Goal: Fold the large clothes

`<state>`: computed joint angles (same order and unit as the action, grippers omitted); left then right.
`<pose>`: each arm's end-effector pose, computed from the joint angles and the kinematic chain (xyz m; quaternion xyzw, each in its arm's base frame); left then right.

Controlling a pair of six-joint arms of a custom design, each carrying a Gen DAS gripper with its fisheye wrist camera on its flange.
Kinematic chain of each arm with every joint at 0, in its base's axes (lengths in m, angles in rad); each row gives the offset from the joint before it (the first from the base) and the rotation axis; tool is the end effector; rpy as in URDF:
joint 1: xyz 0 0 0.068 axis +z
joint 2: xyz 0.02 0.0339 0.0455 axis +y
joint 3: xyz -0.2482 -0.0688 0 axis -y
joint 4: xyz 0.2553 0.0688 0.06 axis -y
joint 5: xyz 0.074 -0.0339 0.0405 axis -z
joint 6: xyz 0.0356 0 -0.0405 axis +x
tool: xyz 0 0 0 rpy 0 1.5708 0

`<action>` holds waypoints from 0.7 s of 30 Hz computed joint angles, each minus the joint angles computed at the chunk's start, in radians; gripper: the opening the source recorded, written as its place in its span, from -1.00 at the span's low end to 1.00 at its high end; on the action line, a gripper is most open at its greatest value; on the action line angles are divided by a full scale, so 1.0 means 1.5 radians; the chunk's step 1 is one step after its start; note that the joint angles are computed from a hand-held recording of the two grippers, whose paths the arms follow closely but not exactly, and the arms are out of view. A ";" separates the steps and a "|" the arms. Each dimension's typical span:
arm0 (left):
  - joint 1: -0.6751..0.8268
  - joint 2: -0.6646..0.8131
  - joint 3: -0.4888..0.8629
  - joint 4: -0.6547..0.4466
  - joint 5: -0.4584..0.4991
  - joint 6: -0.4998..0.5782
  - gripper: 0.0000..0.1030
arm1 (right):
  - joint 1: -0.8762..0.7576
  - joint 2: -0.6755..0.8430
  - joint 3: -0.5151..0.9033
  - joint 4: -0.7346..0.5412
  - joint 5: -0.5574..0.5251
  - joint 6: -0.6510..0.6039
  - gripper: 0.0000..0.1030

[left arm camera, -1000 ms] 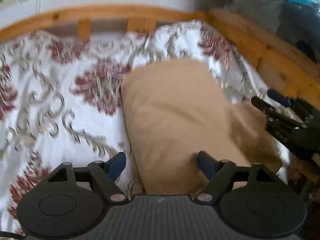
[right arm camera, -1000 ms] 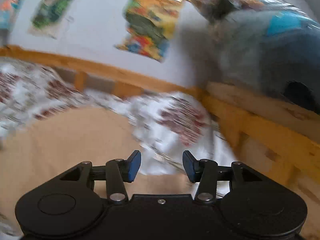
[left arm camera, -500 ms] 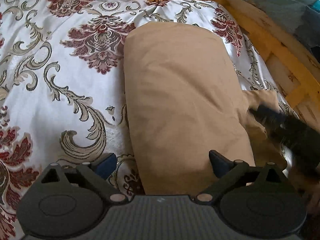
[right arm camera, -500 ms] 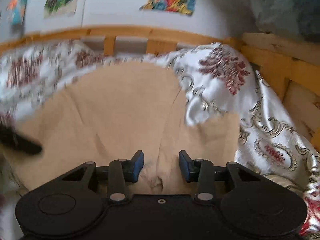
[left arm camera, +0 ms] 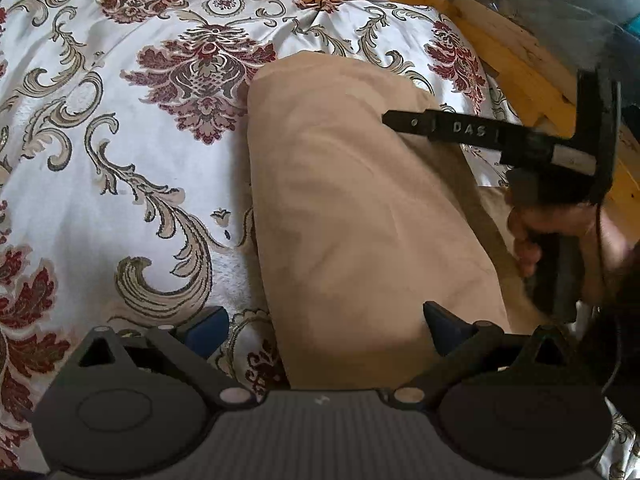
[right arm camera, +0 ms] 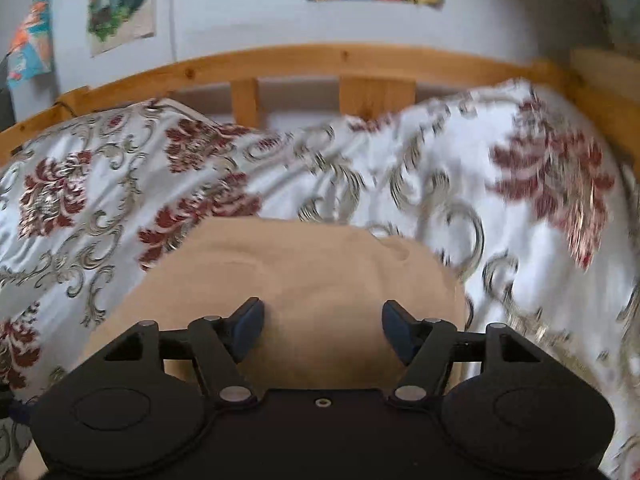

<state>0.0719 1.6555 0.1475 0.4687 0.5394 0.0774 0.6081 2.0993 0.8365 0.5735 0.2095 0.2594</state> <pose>0.1708 -0.0060 0.0197 0.0725 0.9298 -0.2375 0.2716 0.3027 0.2017 0.0335 -0.1121 0.8936 0.0925 0.4247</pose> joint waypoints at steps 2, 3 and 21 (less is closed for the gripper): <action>-0.004 0.003 0.003 0.001 -0.001 0.003 0.99 | 0.004 0.008 -0.003 0.007 0.015 0.005 0.30; -0.005 0.003 0.002 0.004 -0.002 0.004 0.99 | 0.008 0.006 -0.004 0.004 0.026 0.000 0.30; 0.013 0.002 0.040 -0.087 0.008 -0.019 1.00 | 0.296 -0.394 -0.421 -0.079 0.336 0.502 0.95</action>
<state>0.0911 1.6592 0.2082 0.3379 0.5519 0.0486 1.0522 1.5085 0.2047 0.4553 0.7138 1.0121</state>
